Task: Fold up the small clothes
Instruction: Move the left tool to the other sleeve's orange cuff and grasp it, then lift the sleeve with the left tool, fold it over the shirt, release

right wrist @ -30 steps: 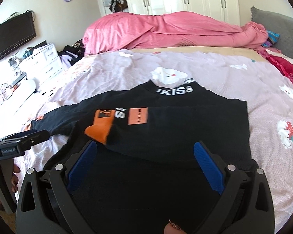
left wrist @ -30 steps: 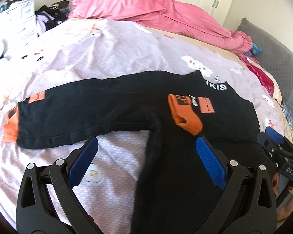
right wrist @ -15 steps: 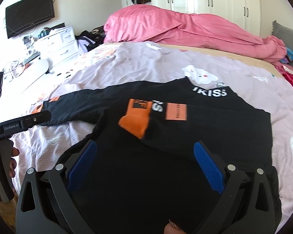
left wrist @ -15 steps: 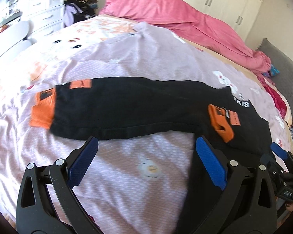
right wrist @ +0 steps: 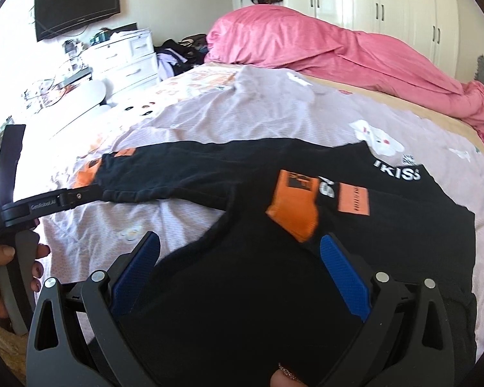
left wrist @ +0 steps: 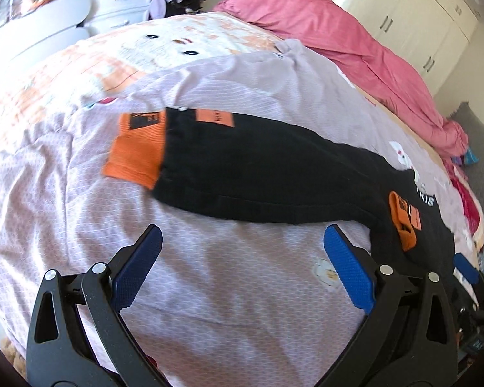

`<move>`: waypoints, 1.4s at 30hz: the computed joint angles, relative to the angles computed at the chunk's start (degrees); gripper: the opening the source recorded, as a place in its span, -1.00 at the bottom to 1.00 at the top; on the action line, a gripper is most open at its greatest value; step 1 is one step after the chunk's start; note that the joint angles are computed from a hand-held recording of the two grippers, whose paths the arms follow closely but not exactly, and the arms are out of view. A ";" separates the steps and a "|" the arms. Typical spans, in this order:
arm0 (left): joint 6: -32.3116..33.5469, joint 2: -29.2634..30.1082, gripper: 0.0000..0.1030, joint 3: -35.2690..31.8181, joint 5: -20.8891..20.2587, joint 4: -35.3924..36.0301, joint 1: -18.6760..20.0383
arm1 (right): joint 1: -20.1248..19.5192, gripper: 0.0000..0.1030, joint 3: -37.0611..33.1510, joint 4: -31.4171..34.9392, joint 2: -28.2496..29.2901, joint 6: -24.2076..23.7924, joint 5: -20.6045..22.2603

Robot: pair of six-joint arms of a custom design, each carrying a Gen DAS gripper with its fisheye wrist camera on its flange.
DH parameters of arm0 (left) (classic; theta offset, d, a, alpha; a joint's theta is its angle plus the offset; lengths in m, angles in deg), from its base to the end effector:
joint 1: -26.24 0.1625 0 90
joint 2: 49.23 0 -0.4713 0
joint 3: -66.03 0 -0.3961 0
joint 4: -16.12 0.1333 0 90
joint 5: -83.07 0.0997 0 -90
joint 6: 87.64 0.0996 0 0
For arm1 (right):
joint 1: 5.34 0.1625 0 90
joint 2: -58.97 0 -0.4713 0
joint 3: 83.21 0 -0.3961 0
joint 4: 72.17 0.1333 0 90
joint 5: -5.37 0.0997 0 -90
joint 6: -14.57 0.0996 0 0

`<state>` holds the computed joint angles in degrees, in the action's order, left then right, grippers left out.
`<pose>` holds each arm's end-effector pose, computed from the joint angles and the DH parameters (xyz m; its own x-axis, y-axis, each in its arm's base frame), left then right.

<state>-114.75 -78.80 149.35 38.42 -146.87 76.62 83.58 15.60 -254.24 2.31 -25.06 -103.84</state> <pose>-0.3282 -0.7166 0.0424 -0.8893 -0.0932 -0.4477 0.2211 0.7693 -0.5994 0.0875 -0.6906 0.3062 -0.7313 -0.2030 0.6512 -0.5898 0.6677 -0.4542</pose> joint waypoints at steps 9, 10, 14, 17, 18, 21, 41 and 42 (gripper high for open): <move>-3.55 -2.38 0.82 3.16 -8.29 -5.29 3.52 | 1.79 0.92 -1.11 1.80 2.49 -0.51 -1.06; -3.60 -2.37 0.82 3.40 -9.06 -6.78 3.87 | 1.91 0.92 -1.17 1.97 2.65 -0.59 -1.02; -3.41 -1.86 0.82 2.84 -9.49 -8.80 4.40 | 2.09 0.92 -1.24 2.39 2.96 -0.78 -0.87; -2.93 -1.00 0.75 1.56 -9.45 -9.87 4.98 | 2.06 0.92 -1.39 2.44 2.99 -0.66 -1.14; -2.81 -0.78 0.64 1.24 -9.16 -10.09 5.07 | 2.03 0.92 -1.40 2.40 2.96 -0.58 -1.20; -2.75 0.17 0.37 -0.63 -7.76 -9.60 5.54 | 1.84 0.92 -1.39 2.67 2.65 0.44 -1.09; 2.93 2.60 -0.82 -5.05 -7.32 -17.37 6.34 | -0.39 0.92 -3.00 3.48 1.39 3.18 -2.34; 3.88 2.63 -0.82 -5.06 -7.27 -18.11 5.98 | -0.56 0.92 -2.98 3.44 1.29 3.38 -2.41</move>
